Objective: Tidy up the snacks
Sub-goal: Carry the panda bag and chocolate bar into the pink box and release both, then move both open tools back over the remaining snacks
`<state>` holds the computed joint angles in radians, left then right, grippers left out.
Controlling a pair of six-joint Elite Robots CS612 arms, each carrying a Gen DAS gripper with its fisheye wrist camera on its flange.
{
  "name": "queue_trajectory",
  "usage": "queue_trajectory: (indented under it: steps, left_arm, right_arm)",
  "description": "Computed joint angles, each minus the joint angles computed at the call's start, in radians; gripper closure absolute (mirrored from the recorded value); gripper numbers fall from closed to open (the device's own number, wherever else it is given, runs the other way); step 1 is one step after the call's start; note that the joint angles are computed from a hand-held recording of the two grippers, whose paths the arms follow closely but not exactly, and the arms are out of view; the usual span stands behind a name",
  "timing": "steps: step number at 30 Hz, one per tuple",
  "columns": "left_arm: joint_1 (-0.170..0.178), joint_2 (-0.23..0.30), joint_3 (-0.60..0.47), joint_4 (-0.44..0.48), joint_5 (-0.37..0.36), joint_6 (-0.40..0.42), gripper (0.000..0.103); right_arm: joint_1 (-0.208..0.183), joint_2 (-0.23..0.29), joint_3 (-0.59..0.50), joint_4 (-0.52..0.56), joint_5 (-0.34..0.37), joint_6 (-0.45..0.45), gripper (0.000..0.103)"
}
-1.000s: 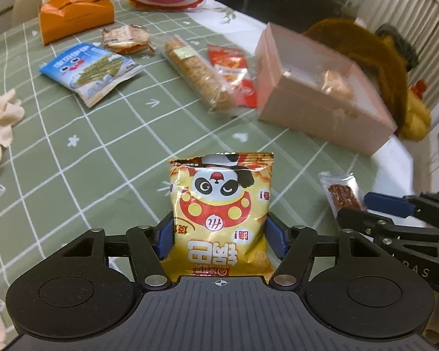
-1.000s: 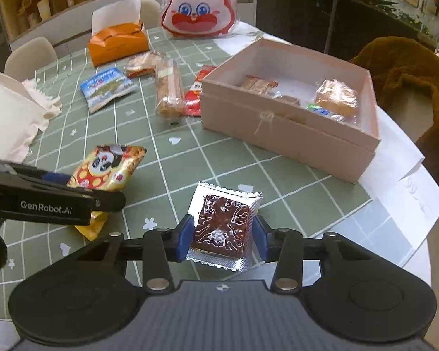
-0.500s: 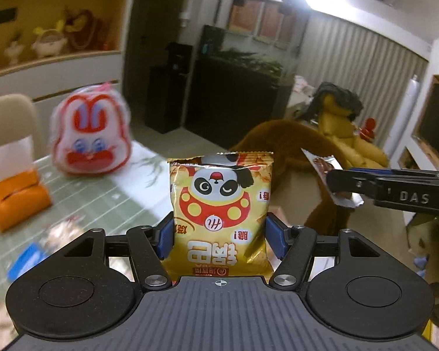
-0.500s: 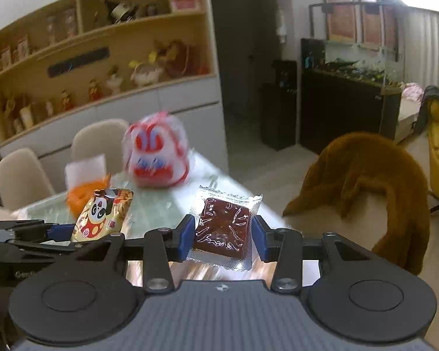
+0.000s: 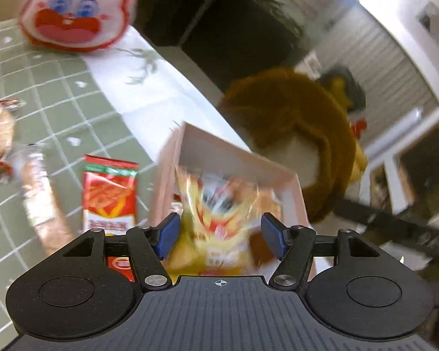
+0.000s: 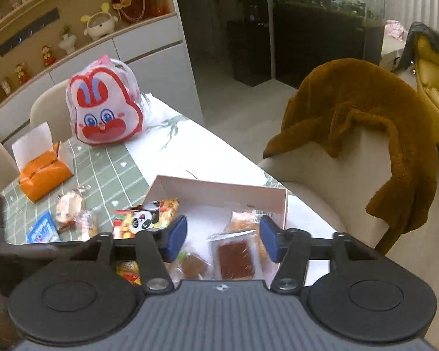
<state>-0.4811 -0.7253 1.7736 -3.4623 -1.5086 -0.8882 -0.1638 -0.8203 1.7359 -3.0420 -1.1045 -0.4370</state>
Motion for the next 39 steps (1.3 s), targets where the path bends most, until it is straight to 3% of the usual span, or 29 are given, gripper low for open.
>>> queue_trajectory:
  steps: [3,4,6,8,10,12,14,17,19,22,25,26,28,30,33,35,36,37,39]
  left_arm:
    - [0.011,-0.004,-0.013,0.037,-0.081,0.091,0.036]
    - [0.002,-0.003,-0.015,0.015,-0.061,0.133,0.036]
    - [-0.024,-0.012,0.011,-0.036,0.056,0.141,0.036]
    - [-0.049,-0.031,0.058,-0.077,0.168,0.052,0.036]
    - [-0.061,-0.044,0.118,-0.131,0.225,-0.036,0.036]
    - [-0.080,-0.067,0.186,-0.110,0.301,-0.118,0.036]
    - [-0.092,-0.093,0.245,-0.024,0.349,-0.213,0.036]
    - [-0.090,-0.116,0.313,0.050,0.330,-0.345,0.037]
    - [-0.093,-0.113,0.352,0.015,0.315,-0.391,0.040]
    - [-0.103,-0.107,0.386,-0.034,0.311,-0.418,0.041]
    - [-0.116,-0.111,0.406,-0.057,0.297,-0.415,0.041]
    - [-0.117,-0.109,0.411,-0.070,0.293,-0.404,0.042]
    - [-0.119,-0.111,0.413,-0.079,0.296,-0.391,0.042]
    - [-0.124,-0.116,0.428,-0.098,0.302,-0.392,0.042]
    - [-0.128,-0.117,0.448,-0.132,0.328,-0.419,0.042]
    - [-0.128,-0.116,0.456,-0.146,0.360,-0.451,0.042]
    - [-0.126,-0.116,0.457,-0.151,0.369,-0.458,0.042]
    - [-0.124,-0.117,0.459,-0.155,0.378,-0.464,0.042]
    - [-0.117,-0.117,0.462,-0.157,0.381,-0.469,0.042]
  right_arm:
    - [0.018,0.011,-0.013,0.011,-0.030,-0.008,0.041]
    - [0.023,0.012,-0.012,0.004,-0.040,-0.010,0.041]
    - [0.031,0.013,-0.012,-0.011,-0.053,-0.009,0.041]
    - [0.033,0.007,-0.004,-0.013,-0.044,-0.015,0.041]
    - [0.029,-0.005,0.012,-0.012,-0.021,-0.039,0.040]
    - [0.027,-0.015,0.023,0.013,0.009,-0.067,0.033]
    - [0.038,-0.025,0.025,0.080,0.032,-0.119,0.032]
    - [0.075,-0.034,0.026,0.138,0.040,-0.195,0.032]
    - [0.107,-0.034,0.019,0.181,0.039,-0.232,0.032]
    - [0.165,-0.018,-0.020,0.290,0.019,-0.262,0.032]
    - [0.222,0.019,-0.065,0.359,-0.055,-0.277,0.034]
    - [0.243,0.036,-0.076,0.352,-0.096,-0.274,0.037]
    - [0.269,0.061,-0.092,0.342,-0.156,-0.260,0.060]
    - [0.278,0.075,-0.112,0.372,-0.163,-0.232,0.063]
    - [0.265,0.074,-0.150,0.479,-0.063,-0.207,0.062]
    - [0.266,0.076,-0.169,0.491,-0.015,-0.209,0.061]
    - [0.273,0.080,-0.179,0.477,-0.024,-0.202,0.053]
    - [0.282,0.087,-0.190,0.464,-0.048,-0.191,0.038]
    - [0.298,0.103,-0.205,0.435,-0.089,-0.174,0.033]
